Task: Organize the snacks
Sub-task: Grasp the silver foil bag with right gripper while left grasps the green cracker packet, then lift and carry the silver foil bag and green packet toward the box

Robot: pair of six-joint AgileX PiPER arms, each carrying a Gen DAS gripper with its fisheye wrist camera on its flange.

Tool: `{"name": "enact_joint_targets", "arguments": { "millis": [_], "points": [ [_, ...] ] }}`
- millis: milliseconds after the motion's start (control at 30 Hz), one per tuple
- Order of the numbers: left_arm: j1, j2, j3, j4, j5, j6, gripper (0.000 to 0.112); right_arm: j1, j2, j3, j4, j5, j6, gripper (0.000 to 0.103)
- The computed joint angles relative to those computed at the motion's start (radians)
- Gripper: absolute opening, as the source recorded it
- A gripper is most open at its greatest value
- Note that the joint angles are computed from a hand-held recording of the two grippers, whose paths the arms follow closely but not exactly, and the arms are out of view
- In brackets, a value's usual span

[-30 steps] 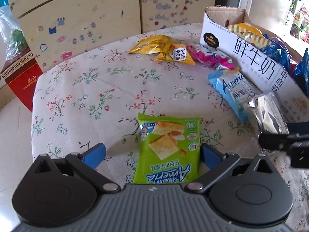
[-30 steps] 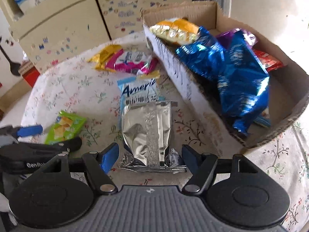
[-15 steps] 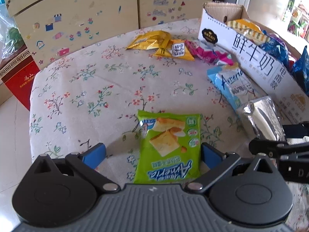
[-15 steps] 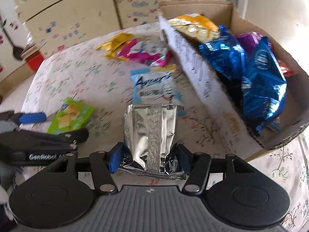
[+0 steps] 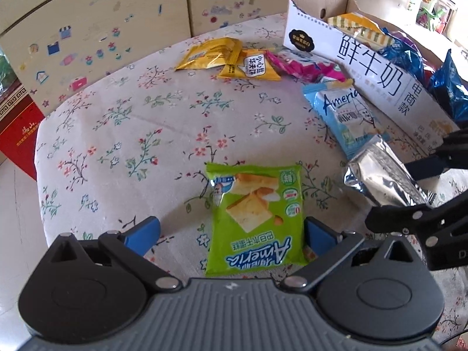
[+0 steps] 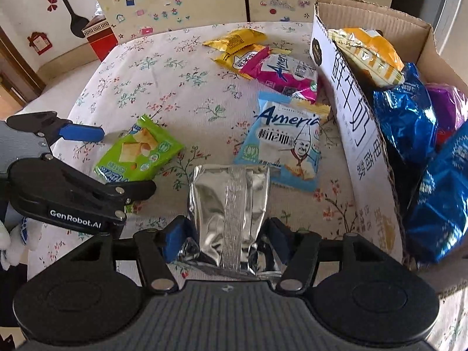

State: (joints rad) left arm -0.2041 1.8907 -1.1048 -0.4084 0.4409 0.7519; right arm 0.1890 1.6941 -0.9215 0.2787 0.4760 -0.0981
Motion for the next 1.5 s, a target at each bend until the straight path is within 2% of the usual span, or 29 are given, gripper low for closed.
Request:
{"name": "enact_joint_targets", "arguments": {
  "millis": [133,300,400,467,500,567,633,1033,1200,1500],
  "points": [
    [-0.006,0.016,-0.024,0.001,0.01,-0.014,0.103,-0.014,0.017,-0.029,0.036,0.019,-0.019,0.071],
    [-0.026,0.015,-0.015,-0.004,-0.006,-0.02,0.101,0.006,0.021,-0.039,-0.035,0.033,0.001,0.068],
    [-0.031,0.002,0.004,-0.057,-0.018,0.055,0.091,0.008,0.021,-0.04,-0.04,0.035,-0.025,0.067],
    [-0.029,-0.011,0.012,-0.108,-0.006,0.122,0.076,0.002,0.024,-0.046,-0.029,0.042,-0.047,0.067],
    [-0.032,-0.019,0.019,-0.11,-0.008,0.13,0.073,0.0,0.024,-0.048,-0.025,0.044,-0.054,0.066],
    [-0.034,-0.031,0.031,-0.142,-0.008,0.175,0.058,-0.003,0.022,-0.049,-0.014,0.043,-0.072,0.066],
    [-0.036,-0.037,0.035,-0.151,-0.006,0.18,0.052,-0.002,0.016,-0.048,-0.021,0.04,-0.067,0.066],
    [-0.02,-0.066,0.043,-0.158,-0.014,0.163,0.05,-0.007,-0.052,-0.019,0.002,0.017,-0.103,0.066],
    [-0.042,-0.096,0.064,-0.106,-0.085,0.134,0.05,-0.006,-0.07,-0.013,-0.018,-0.001,-0.104,0.066],
    [-0.071,-0.133,0.073,-0.044,-0.167,0.065,0.05,-0.001,-0.109,-0.001,-0.107,-0.048,-0.046,0.066]
  ]
}}
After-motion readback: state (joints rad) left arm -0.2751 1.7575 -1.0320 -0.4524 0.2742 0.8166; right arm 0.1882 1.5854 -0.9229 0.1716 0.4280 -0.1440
